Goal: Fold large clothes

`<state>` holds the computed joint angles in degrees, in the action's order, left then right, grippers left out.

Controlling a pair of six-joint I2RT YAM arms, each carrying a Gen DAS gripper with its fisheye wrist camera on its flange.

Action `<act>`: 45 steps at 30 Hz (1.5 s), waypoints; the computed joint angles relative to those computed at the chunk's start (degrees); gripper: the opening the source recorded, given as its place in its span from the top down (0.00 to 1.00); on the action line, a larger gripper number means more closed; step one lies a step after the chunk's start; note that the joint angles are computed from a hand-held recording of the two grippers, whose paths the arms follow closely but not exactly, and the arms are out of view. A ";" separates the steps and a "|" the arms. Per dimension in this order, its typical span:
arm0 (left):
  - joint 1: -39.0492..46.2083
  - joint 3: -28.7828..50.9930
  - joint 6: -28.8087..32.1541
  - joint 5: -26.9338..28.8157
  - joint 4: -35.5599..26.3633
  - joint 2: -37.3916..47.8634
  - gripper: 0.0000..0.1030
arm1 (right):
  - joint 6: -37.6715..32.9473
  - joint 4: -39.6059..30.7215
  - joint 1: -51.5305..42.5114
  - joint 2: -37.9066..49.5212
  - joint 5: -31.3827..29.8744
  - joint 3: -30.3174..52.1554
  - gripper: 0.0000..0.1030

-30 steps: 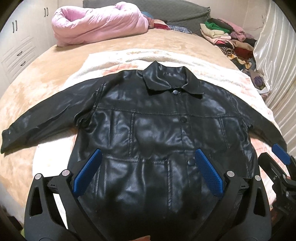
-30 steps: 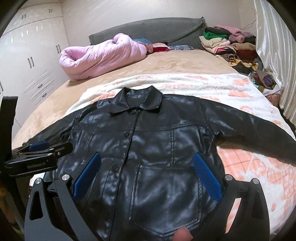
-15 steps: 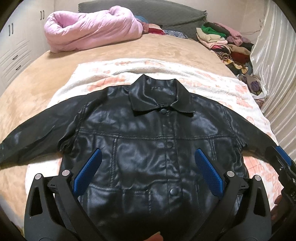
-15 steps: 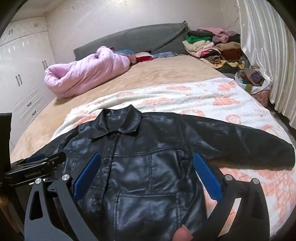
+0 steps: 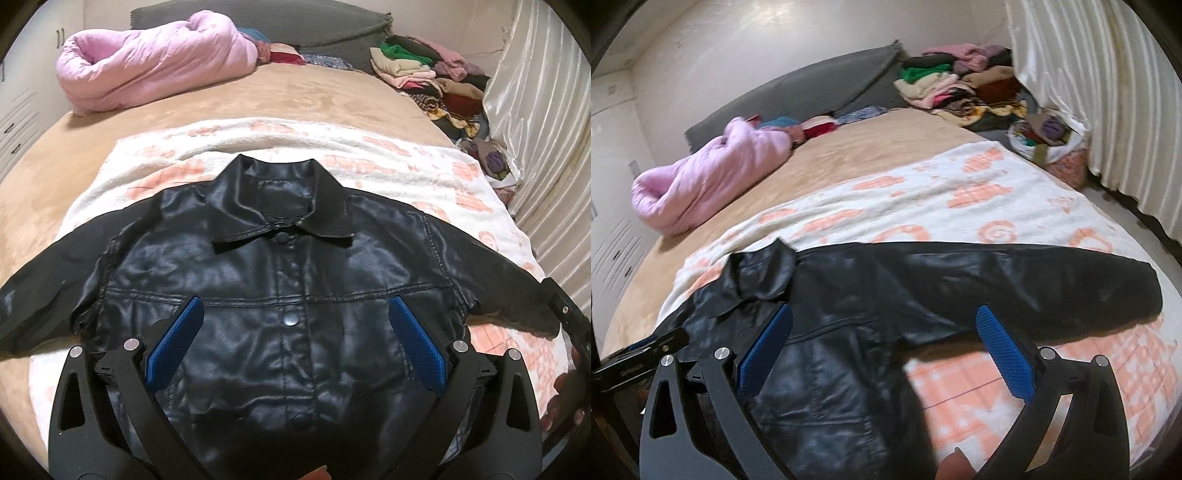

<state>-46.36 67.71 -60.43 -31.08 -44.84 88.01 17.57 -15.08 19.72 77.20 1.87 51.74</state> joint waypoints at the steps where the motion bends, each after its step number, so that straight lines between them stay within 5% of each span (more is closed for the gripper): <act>1: 0.32 0.23 0.55 0.39 0.66 0.55 0.09 | -0.07 0.36 -1.40 0.55 -0.25 -0.07 0.04; 22: 3.02 6.07 10.48 9.33 13.02 15.78 0.09 | 4.17 6.67 -26.99 15.77 -3.99 -0.61 0.04; 33: 3.72 8.88 11.90 10.42 12.28 21.63 0.09 | 9.82 7.81 -36.16 27.11 -7.79 4.88 0.04; 40: 3.99 8.60 12.15 10.28 12.10 21.74 0.09 | 12.70 14.38 -37.32 29.42 -9.00 4.43 0.04; 43: 3.90 7.98 12.40 8.30 11.48 20.42 0.09 | 12.90 15.69 -37.32 28.82 -8.55 3.98 0.26; 45: 4.30 7.34 12.50 8.31 11.72 19.36 0.09 | 12.45 16.77 -37.93 28.63 -8.84 3.85 0.53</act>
<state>-42.06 75.05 -47.93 -22.77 -33.12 107.37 30.02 1.69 -18.21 105.83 -6.97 55.59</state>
